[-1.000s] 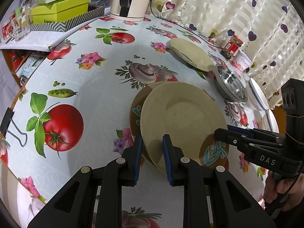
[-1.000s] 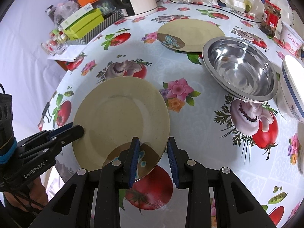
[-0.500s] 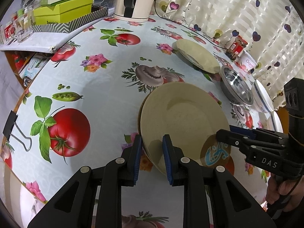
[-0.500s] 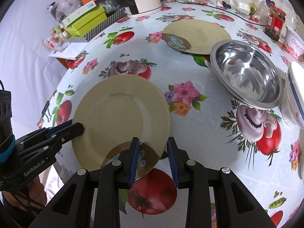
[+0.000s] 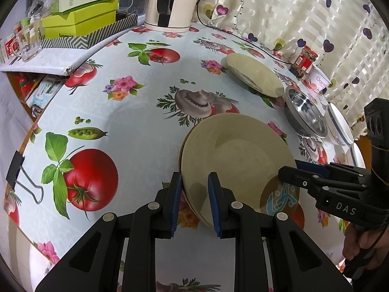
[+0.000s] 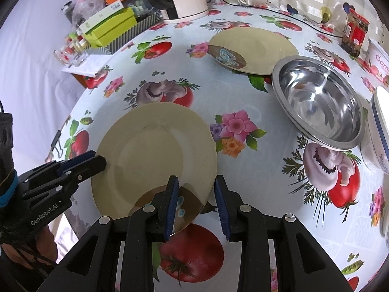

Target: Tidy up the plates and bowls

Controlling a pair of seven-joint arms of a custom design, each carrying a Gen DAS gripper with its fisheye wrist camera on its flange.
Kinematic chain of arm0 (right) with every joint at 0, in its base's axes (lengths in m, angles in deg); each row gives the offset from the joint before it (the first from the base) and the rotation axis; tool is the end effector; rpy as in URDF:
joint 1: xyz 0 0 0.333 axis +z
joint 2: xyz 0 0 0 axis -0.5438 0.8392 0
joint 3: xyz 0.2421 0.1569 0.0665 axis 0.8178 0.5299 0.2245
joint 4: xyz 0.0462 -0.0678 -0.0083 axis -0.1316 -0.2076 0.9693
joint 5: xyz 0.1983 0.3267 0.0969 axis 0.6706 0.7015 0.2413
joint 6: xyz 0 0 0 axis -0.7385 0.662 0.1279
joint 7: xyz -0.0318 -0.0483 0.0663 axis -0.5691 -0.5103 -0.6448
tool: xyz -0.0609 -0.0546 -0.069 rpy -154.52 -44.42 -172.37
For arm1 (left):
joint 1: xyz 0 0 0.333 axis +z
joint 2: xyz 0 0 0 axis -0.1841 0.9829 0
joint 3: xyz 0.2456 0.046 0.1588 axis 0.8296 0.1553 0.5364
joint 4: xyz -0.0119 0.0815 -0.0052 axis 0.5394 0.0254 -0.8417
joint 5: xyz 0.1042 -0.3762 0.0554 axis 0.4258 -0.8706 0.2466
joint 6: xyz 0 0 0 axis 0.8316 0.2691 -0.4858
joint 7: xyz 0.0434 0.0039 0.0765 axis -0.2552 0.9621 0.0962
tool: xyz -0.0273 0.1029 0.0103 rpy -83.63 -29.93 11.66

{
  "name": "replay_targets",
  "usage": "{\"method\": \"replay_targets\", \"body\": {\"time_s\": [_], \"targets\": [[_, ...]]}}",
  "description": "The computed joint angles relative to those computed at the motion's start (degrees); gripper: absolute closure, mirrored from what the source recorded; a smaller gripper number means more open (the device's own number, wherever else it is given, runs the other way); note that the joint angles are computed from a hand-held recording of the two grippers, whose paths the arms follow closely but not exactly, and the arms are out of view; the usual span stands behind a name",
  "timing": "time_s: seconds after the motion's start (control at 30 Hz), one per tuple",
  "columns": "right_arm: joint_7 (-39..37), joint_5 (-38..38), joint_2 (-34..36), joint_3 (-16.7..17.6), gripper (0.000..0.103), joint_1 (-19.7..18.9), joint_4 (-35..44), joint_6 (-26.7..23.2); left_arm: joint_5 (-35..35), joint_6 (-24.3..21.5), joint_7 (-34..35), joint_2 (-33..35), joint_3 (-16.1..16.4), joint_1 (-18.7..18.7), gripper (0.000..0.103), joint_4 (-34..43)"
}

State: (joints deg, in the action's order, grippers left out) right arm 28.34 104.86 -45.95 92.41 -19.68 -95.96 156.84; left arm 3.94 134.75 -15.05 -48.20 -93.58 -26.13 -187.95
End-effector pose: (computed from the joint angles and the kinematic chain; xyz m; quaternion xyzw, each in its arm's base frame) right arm 0.6772 0.2561 0.3897 -0.8729 0.4313 0.0140 0.2277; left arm 0.5518 -0.2605 0.3870 -0.7962 0.5257 -0.2584 0.1513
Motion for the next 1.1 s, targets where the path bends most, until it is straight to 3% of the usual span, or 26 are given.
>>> {"method": "replay_targets", "body": {"time_s": [0.33, 0.57, 1.1], "targets": [[-1.36, 2.00, -1.54, 0.44, 0.072, -0.93, -1.84, 2.31, 0.78, 0.67, -1.58, -0.43, 0.15, 0.44, 0.080, -0.74], [-1.24, 1.48, -1.45, 0.17, 0.083, -0.59, -1.87, 2.43, 0.17, 0.33, -0.67, 0.33, 0.12, 0.07, 0.080, 0.17], [-1.60, 2.54, -2.56, 0.34, 0.081, -1.29, -2.71, 3.24, 2.84, 0.45, -3.02, -1.80, 0.13, 0.23, 0.080, -0.37]]}}
